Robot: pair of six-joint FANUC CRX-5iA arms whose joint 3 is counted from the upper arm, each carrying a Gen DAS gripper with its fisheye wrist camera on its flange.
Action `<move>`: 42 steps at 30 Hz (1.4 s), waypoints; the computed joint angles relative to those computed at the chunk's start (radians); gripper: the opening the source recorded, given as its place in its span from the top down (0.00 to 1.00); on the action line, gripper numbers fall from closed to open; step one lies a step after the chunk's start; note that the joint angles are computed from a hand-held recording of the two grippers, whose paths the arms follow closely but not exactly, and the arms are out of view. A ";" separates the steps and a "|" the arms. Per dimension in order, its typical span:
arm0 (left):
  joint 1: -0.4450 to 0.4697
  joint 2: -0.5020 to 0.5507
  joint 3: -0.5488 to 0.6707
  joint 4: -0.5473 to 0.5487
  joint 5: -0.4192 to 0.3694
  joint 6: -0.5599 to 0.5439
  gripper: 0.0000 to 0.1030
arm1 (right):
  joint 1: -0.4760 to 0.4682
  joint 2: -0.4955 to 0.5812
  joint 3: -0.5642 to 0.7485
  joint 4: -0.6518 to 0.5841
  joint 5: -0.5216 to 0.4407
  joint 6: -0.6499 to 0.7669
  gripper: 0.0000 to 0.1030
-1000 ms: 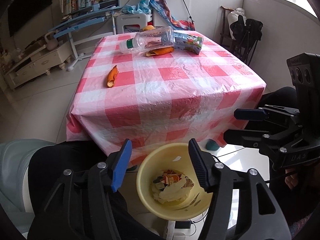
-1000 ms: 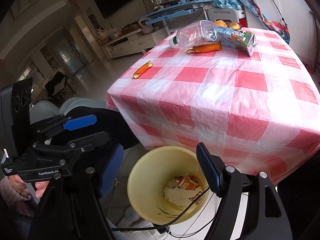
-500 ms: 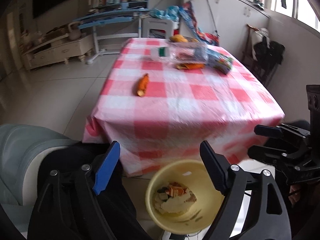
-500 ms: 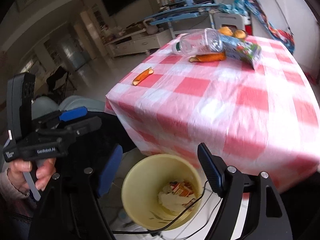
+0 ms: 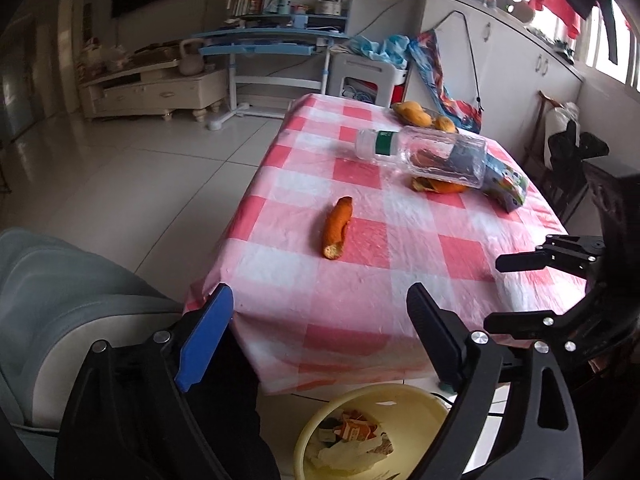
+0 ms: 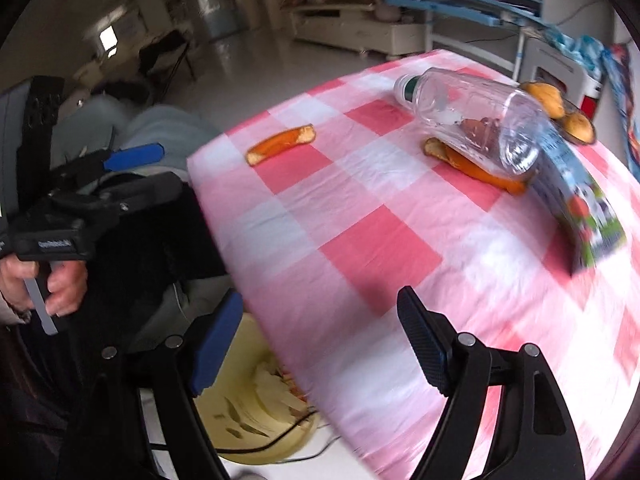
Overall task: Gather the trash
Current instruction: 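Move both tools toward the table and grasp the orange peel with the left tool, then grasp the clear plastic bottle with the right tool while the left holds the peel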
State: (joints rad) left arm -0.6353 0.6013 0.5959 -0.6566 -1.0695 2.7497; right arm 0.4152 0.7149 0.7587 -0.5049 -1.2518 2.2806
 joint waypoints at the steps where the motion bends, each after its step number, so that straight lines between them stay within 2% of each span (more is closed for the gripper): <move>1: 0.002 0.001 0.000 -0.003 0.005 0.004 0.17 | -0.003 0.016 0.026 -0.006 -0.016 0.003 0.26; 12: 0.018 0.034 0.035 -0.011 0.017 -0.001 0.15 | -0.021 0.072 0.110 -0.053 -0.072 0.070 0.24; 23: 0.049 0.097 0.112 0.025 0.000 -0.052 0.15 | -0.029 0.048 0.055 -0.079 0.028 0.051 0.22; 29: 0.066 0.163 0.212 0.035 -0.056 -0.122 0.15 | -0.033 0.056 0.066 -0.075 0.054 0.008 0.22; 33: 0.098 0.222 0.294 0.090 -0.096 -0.194 0.16 | -0.042 0.045 0.056 -0.092 0.076 -0.001 0.22; 35: 0.106 0.259 0.349 0.099 -0.121 -0.236 0.23 | -0.049 0.031 0.042 -0.108 0.089 0.008 0.22; 37: 0.110 0.272 0.369 0.110 -0.112 -0.272 0.39 | -0.055 0.018 0.032 -0.121 0.102 0.023 0.22; 39: 0.112 0.276 0.375 0.119 -0.100 -0.292 0.66 | -0.056 0.005 0.021 -0.127 0.114 0.038 0.22; 40: 0.115 0.275 0.373 0.125 -0.091 -0.296 0.71 | -0.056 -0.008 0.012 -0.131 0.125 0.056 0.22; 41: 0.119 0.268 0.358 0.134 -0.073 -0.293 0.79 | -0.054 -0.015 0.008 -0.134 0.134 0.070 0.22; 42: 0.125 0.259 0.342 0.145 -0.054 -0.287 0.83 | -0.053 -0.022 0.010 -0.138 0.139 0.086 0.22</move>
State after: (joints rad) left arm -0.5105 0.8608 0.9379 -0.5113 -1.1233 2.4622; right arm 0.3622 0.6933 0.7682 -0.6431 -1.1124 2.3667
